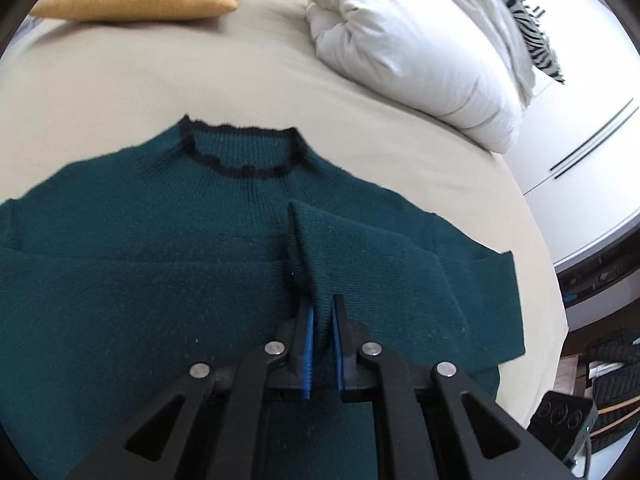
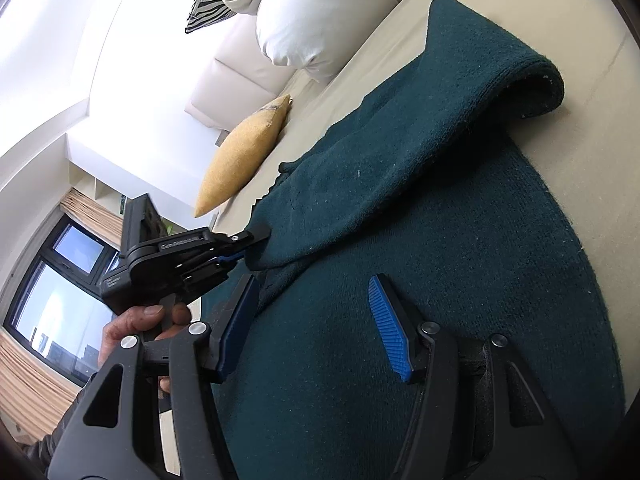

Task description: Fold small clothes

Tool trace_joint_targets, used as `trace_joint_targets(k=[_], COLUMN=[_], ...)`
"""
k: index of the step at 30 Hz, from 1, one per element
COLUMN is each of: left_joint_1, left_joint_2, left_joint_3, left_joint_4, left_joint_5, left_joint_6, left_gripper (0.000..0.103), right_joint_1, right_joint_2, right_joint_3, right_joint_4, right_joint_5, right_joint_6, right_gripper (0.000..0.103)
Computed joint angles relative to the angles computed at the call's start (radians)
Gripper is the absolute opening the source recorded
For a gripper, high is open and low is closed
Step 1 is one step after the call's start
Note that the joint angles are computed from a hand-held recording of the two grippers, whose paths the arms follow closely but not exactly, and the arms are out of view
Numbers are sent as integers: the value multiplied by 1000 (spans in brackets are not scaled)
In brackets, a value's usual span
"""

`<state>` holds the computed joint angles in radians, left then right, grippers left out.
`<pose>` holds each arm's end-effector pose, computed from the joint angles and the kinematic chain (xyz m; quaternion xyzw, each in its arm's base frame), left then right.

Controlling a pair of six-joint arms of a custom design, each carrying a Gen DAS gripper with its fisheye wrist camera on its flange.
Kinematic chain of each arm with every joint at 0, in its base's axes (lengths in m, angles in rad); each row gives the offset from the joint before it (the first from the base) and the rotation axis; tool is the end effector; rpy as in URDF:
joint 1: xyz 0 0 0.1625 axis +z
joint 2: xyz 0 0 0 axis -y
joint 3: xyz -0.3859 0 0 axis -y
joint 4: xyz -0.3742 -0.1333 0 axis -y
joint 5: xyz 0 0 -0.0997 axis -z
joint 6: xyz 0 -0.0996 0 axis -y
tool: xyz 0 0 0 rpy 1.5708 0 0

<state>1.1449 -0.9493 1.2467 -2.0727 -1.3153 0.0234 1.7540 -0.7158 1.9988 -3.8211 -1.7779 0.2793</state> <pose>-0.1447 -0.7026 0.2925 0.2071 0.9648 -0.1245 0.1039 0.2083 -0.5047 0.0837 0.0903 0.8772 -0.4712 0.0169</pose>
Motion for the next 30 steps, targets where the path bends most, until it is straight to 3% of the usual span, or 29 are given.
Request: trace_joint_targets(k=[6, 9, 12, 15, 17, 20, 23, 26, 30], left_joint_1=[-2, 20, 43, 63, 74, 84, 92, 104, 123], left_joint_2=[-76, -91, -102, -118, -129, -145, -160, -168, -151], left_joint_3=[87, 94, 98, 119, 132, 145, 155, 157, 135], left_joint_4=[-92, -111, -122, -139, -157, -184, -213, -243, -244], left_joint_5=[-9, -37, -57, -57, -60, -60, -57, -57, -49], left_joint_6=[35, 33, 23, 18, 18, 25, 48, 63, 59], left_gripper=[9, 9, 9, 9, 9, 9, 9, 9, 9], right_joint_1=[-1, 28, 91, 155, 151, 94, 6, -51, -79], right_joint_2=[2, -1, -26, -73, -127, -179, -212, -198, -173], right_joint_3=[6, 4, -1, -37, -87, -167, -224, -284, -300], right_joint_4=[-12, -19, -49, -57, 71, 334, 519, 631, 607], right_joint_5=[2, -35, -107, -280, -406, -487, -399, -385, -335], right_joint_6=[-8, -41, -120, -187, -186, -118, -55, -15, -23], right_gripper=[56, 58, 58, 58, 58, 58, 56, 53, 42])
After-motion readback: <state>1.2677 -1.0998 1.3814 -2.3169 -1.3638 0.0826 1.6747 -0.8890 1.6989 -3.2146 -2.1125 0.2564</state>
